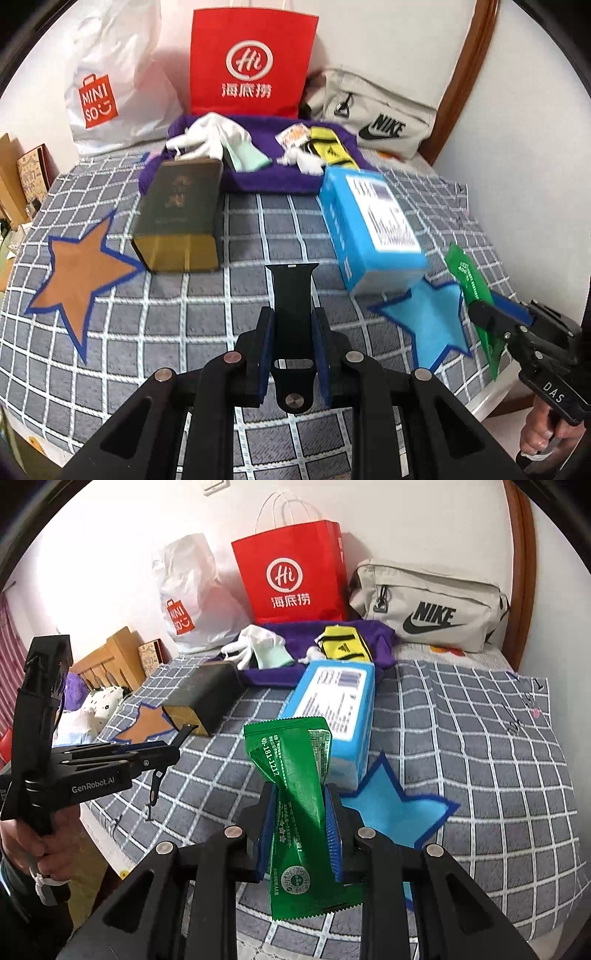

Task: Organize soft objects
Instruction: 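Grasp the black strap with the left tool and lift it, then carry the black strap and green packet over the purple towel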

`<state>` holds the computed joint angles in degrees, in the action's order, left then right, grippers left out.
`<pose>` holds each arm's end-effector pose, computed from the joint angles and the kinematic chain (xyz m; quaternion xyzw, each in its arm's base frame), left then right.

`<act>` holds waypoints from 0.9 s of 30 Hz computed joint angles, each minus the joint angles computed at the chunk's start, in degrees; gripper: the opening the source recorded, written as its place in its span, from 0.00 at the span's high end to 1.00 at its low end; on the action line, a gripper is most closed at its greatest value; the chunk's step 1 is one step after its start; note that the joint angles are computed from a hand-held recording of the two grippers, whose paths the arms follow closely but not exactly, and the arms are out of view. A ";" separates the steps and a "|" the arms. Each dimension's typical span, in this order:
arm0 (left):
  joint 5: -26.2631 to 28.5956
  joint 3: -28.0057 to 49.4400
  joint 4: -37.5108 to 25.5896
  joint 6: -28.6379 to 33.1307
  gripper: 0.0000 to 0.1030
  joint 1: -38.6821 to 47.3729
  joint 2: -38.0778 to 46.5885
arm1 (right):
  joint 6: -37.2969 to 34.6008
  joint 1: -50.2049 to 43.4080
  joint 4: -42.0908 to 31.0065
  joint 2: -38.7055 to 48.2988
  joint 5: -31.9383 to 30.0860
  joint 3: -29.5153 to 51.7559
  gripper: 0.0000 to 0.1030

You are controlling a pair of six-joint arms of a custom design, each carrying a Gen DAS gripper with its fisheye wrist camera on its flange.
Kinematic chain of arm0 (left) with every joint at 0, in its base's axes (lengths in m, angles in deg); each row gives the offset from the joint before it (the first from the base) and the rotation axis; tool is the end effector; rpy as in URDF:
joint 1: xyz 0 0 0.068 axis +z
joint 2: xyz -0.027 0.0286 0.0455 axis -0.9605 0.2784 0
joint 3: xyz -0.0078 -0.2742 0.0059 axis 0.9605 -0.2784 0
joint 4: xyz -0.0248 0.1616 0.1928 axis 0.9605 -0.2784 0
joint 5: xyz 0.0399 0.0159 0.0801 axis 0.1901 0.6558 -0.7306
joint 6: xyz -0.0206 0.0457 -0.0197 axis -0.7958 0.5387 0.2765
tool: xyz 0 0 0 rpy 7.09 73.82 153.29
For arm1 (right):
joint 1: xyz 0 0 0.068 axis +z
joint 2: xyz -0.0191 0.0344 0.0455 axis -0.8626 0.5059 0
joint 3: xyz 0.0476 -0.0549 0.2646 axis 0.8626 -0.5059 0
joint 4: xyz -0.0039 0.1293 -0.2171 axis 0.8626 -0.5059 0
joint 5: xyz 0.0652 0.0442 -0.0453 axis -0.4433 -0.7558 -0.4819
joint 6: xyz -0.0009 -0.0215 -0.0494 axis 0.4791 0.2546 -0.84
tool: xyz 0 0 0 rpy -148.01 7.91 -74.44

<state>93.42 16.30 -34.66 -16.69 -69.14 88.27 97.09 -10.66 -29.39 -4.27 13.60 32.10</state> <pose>0.2945 0.0078 0.2032 0.2269 0.9200 -0.1631 0.2749 0.1812 0.1808 0.1808 0.0813 0.9188 0.0620 0.3813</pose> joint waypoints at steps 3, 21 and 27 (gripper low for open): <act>0.94 3.28 -1.19 -0.82 0.81 0.58 1.08 | -2.03 -1.68 -0.91 0.37 -0.66 2.13 0.76; 2.00 23.15 -6.36 -5.15 0.81 1.05 11.99 | -13.97 -12.59 -0.25 6.91 -6.53 14.25 0.76; 1.51 27.80 -7.06 -6.15 0.81 0.03 14.81 | -16.52 -15.09 -0.64 9.29 -7.28 17.82 0.76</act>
